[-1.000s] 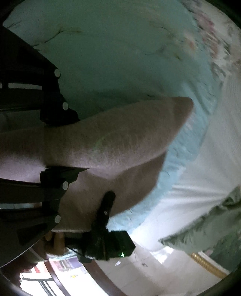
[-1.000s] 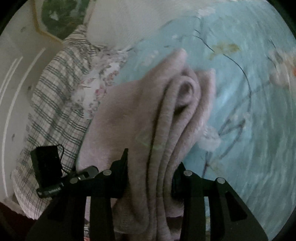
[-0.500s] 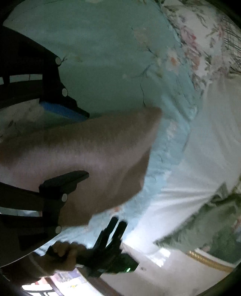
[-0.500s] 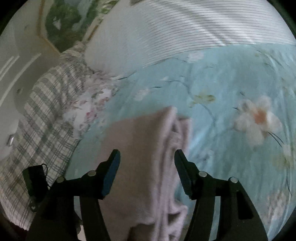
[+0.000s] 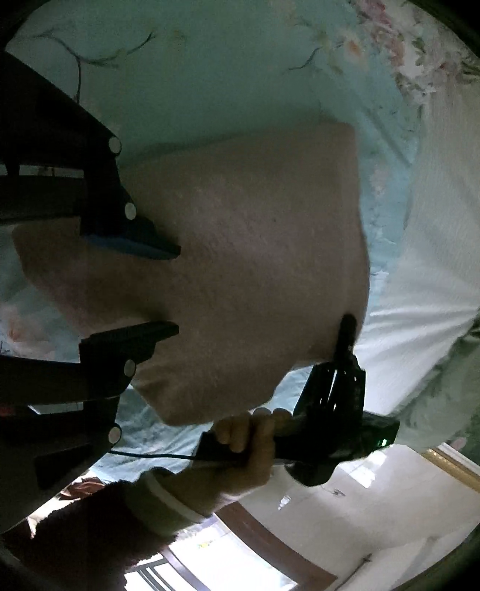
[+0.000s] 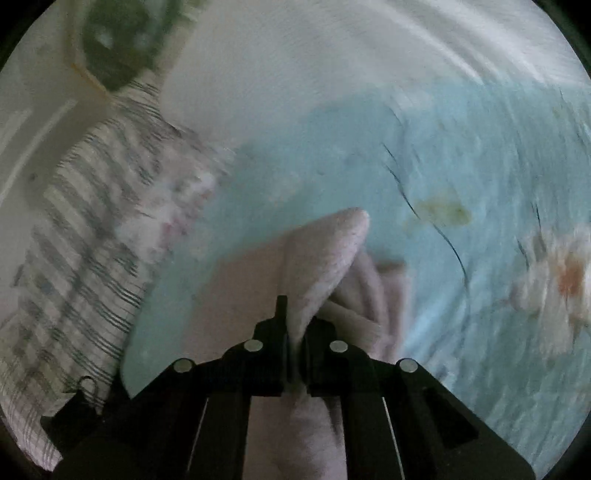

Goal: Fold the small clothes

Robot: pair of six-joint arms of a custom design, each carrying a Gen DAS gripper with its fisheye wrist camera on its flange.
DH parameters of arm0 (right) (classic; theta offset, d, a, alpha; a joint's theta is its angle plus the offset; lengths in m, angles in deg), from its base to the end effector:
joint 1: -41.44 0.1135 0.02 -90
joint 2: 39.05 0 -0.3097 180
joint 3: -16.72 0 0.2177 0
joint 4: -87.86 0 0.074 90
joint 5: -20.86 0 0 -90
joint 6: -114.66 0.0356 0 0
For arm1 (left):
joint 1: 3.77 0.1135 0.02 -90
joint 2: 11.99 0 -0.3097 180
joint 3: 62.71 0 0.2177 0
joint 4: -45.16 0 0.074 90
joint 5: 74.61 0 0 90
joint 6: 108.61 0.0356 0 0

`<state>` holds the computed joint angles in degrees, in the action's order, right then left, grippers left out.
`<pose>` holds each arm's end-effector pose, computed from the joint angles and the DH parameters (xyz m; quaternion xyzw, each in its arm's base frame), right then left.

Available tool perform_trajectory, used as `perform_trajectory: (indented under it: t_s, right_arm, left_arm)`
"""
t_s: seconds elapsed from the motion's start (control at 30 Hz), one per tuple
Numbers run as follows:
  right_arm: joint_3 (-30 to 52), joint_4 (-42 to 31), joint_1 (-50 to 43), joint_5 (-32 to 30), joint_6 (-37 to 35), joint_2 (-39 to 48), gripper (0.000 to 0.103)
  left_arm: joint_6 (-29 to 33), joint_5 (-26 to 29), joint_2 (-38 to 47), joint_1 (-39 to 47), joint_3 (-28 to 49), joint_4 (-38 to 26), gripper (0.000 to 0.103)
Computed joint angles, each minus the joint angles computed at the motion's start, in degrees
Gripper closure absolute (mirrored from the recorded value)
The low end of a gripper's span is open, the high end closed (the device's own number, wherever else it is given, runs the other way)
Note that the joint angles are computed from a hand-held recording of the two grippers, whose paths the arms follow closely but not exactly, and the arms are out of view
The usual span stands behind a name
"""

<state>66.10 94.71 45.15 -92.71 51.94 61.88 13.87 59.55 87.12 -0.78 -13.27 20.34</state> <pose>0.2884 0.0330 0.1721 0.1075 0.9004 0.2823 0.3129 0.2375 -0.0124 0.1574 0.2827 0.8750 -0.3167 0.2326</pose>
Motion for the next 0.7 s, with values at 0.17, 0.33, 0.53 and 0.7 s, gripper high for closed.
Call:
perform_trajectory:
  t_s: [0.17,0.33,0.53,0.7]
  right_arm:
    - [-7.4,3.47,-2.13,-0.9,2.86,-2.3,0.078]
    - [-21.79,5.64,-0.39,-4.11,3.46,-21.83,0.05]
    - [-31.23,5.33,11.42,-2.18,3.09,-29.25,0.05]
    - [-32.31,14.38,14.2,-1.6,1.68,-16.92,0.096]
  left_arm:
    - [-1.37,-0.38,0.05,0.16,-0.94,-0.3,0.069]
    - [1.94,0.13,-3.29,3.53,-1.19,-4.58,0.069]
    - [7.42,1.22,-4.27,7.94,-1.61,-8.75,0.069]
    - [9.49,1.78,-4.91,8.12,-2.89,-9.26,0.069]
